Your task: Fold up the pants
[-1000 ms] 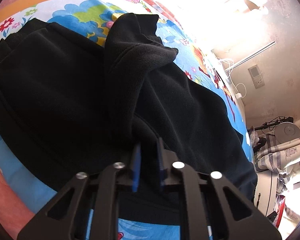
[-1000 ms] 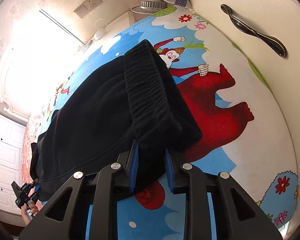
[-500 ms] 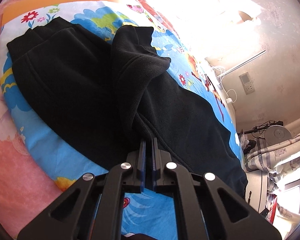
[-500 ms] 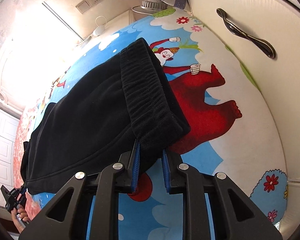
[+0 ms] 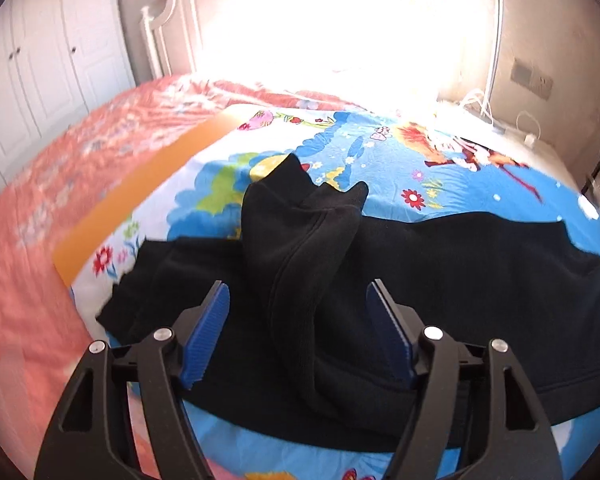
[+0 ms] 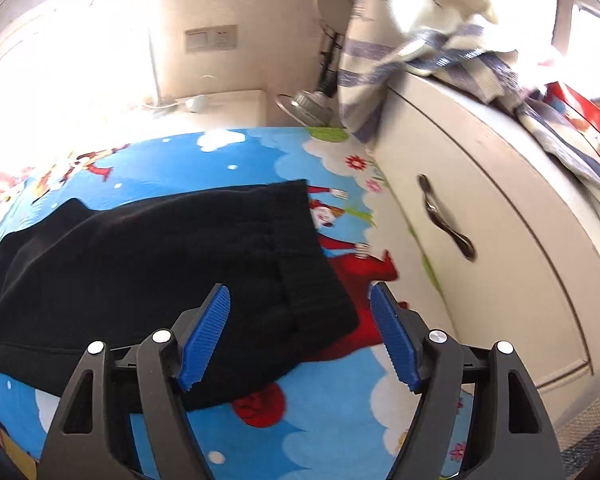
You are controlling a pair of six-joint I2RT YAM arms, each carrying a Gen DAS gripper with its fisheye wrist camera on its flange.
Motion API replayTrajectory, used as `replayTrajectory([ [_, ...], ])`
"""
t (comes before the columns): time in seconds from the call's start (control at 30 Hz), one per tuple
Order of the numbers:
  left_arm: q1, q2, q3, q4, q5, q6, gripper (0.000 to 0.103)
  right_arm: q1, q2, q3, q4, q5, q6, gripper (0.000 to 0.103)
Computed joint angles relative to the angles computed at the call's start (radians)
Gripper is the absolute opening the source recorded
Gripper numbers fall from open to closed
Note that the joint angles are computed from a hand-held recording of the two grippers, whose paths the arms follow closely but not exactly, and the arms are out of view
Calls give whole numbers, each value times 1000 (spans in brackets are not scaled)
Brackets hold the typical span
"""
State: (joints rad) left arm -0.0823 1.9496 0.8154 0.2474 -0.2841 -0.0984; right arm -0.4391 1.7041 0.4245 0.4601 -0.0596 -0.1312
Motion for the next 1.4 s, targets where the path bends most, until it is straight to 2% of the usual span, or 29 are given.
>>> replayTrajectory([
  [0.13,-88,322,387,-167,-235,163,71,213,170,59,44,85,55,72],
  [0.17,-89,394,477,-212,-263,187,66,248,219,80,48,104,65,72],
  [0.2,-84,454,564,-271,-268,195,35,287,262,105,31,143,79,71],
  [0.23,-64,488,615,-309,-245,192,14,307,304,128,17,176,89,71],
  [0.27,-39,480,615,-314,-186,170,10,311,318,109,66,183,92,71],
  [0.3,-8,434,565,-279,-109,141,9,309,321,102,81,187,85,71],
  [0.37,89,270,357,-116,24,38,9,287,315,110,52,158,82,72],
  [0.43,284,112,132,40,258,-149,9,288,318,121,36,155,82,73],
  [0.5,514,69,-7,136,504,-307,8,301,327,117,51,173,86,74],
  [0.53,615,98,-33,162,587,-341,8,303,327,113,57,178,85,74],
  [0.63,811,202,-52,182,761,-294,11,299,324,125,32,169,76,75],
  [0.67,851,209,-75,212,806,-270,21,294,324,129,23,162,71,75],
  [0.7,879,212,-92,235,846,-249,35,290,321,136,10,156,70,75],
  [0.73,898,215,-95,242,880,-240,42,288,317,137,2,152,72,75],
  [0.77,913,227,-82,236,921,-242,45,287,309,134,-6,150,75,75],
  [0.87,929,269,-31,236,1041,-285,45,272,275,128,-45,117,86,75],
  [0.97,883,309,45,187,1038,-318,45,250,238,96,-43,69,67,75],
  [1.07,852,391,156,149,1034,-357,42,248,246,65,11,101,47,75],
  [1.13,834,445,242,108,1046,-364,32,224,255,66,12,80,49,78],
  [1.2,821,452,291,60,1031,-354,17,211,258,74,-8,67,51,81],
  [1.33,836,233,73,140,979,-334,15,208,260,72,-7,67,41,83],
  [1.4,857,187,4,172,969,-338,15,207,266,74,-6,64,39,83],
])
